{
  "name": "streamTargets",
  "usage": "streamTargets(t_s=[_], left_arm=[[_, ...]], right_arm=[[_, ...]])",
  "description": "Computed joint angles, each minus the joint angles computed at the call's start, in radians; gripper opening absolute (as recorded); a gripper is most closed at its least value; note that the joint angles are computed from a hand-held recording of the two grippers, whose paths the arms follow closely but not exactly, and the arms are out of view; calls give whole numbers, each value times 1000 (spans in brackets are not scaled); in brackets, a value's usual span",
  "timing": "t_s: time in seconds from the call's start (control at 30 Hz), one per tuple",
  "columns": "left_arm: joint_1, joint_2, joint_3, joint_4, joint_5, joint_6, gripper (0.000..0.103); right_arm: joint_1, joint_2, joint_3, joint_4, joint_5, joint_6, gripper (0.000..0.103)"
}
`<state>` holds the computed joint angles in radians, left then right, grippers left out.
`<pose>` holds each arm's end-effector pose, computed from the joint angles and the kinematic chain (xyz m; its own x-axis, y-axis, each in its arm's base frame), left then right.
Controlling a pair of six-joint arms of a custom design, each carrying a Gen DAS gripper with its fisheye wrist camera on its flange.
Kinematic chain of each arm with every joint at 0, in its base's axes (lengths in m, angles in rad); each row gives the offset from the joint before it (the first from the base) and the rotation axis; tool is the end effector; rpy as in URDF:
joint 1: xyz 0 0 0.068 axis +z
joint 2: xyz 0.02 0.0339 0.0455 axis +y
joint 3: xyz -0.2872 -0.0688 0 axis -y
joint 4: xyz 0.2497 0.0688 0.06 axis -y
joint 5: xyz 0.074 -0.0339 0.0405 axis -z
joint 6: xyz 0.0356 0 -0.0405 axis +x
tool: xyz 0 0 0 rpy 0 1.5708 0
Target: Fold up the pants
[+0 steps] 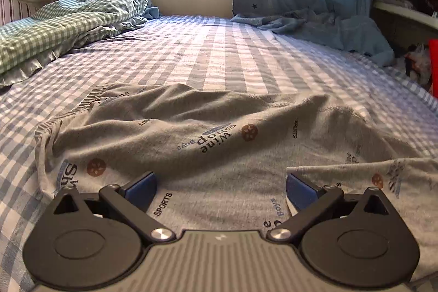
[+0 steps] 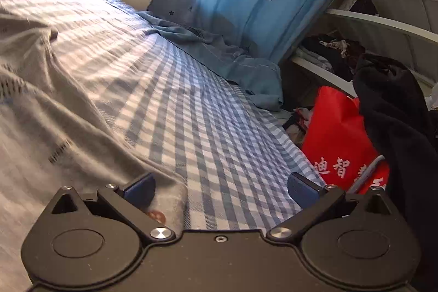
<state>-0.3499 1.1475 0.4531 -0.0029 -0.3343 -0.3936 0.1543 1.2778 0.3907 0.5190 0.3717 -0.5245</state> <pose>0.2058 -0.0627 0.1926 -0.5907 -0.1701 -0.7888 -0.1505 0.9836 -0.0994 0.2404 0.0243 0.1942 -0.4037 -0.5350 -0.7421 -0.0122 0.8143 -0.5804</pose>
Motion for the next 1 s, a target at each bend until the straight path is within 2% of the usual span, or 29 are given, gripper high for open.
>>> streamTargets(t_s=[0.1, 0.2, 0.3, 0.37, 0.47, 0.5, 0.6, 0.67, 0.7, 0.77, 0.87, 0.93, 1.0], left_arm=[[47, -180, -48, -63, 61, -36, 102], [159, -423, -88, -190, 138, -12, 102], [374, -509, -73, -318, 207, 103, 102], [525, -512, -73, -340, 261, 177, 102], [820, -441, -81, -279, 506, 271, 102], [892, -391, -73, -255, 581, 279, 102], [1079, -233, -51, -162, 836, 271, 102], [1154, -107, -38, -80, 1006, 251, 100], [1177, -47, -33, -34, 1070, 227, 96], [1186, 17, -48, 69, 1108, 178, 91], [1167, 48, -115, 243, 1072, 128, 77], [1186, 50, -135, 283, 1106, 111, 73], [1224, 71, -149, 326, 1187, 102, 73]], right_arm=[[73, -13, 88, -79, -72, 42, 102], [150, 100, 230, -118, -142, 78, 102], [214, 267, 399, -199, -224, 101, 102], [255, 391, 522, -277, -192, 85, 102], [290, 543, 641, -324, -47, 113, 102], [276, 562, 648, -307, -54, 142, 102], [264, 541, 673, -366, -47, 215, 102], [286, 500, 620, -308, 34, 166, 102], [294, 480, 598, -290, 68, 142, 102], [304, 422, 548, -273, 64, 135, 102], [325, 369, 542, -290, -23, 151, 102], [347, 386, 603, -345, -119, 162, 102], [378, 464, 749, -472, -224, 203, 102]])
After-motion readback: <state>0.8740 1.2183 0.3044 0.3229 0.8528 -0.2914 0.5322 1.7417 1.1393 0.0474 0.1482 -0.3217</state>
